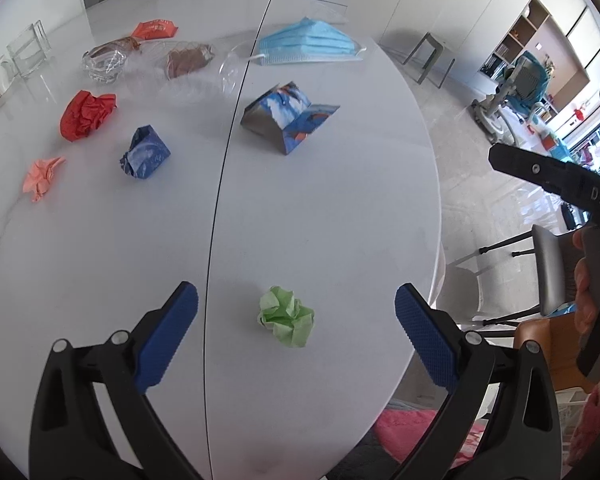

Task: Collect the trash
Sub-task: 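Return to the table and grasp the green crumpled paper with the left tool, then grasp the blue printed paper box with the right tool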

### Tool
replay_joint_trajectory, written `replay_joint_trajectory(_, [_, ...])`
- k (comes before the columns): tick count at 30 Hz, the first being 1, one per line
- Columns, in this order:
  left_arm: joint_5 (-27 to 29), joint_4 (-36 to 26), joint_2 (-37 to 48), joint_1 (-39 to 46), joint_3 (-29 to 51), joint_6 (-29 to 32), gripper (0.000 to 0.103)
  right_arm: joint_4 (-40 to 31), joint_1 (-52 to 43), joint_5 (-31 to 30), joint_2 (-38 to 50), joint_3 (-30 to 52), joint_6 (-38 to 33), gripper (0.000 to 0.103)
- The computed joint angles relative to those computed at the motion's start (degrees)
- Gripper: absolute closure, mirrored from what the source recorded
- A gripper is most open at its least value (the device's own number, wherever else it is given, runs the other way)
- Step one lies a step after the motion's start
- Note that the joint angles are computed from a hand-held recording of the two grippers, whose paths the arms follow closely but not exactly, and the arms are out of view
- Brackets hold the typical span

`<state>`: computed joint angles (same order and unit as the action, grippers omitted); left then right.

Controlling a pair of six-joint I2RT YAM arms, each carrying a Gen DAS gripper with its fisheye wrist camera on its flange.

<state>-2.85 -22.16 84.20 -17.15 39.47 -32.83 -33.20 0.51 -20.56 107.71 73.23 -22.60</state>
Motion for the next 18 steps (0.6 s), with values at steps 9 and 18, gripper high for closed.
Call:
replay_joint_trajectory(9, [0.2, 3.9, 5.9, -0.6, -1.3, -2.0, 0.034, -1.2, 1.9, 1.1, 4.3, 3.0, -2.7, 0.002])
replay_joint_trajectory(18, [1.2, 5.4, 9.2, 0.0, -0.9, -1.6, 0.068, -2.0, 4.1, 0.4, 5.6, 4.9, -2.6, 0.002])
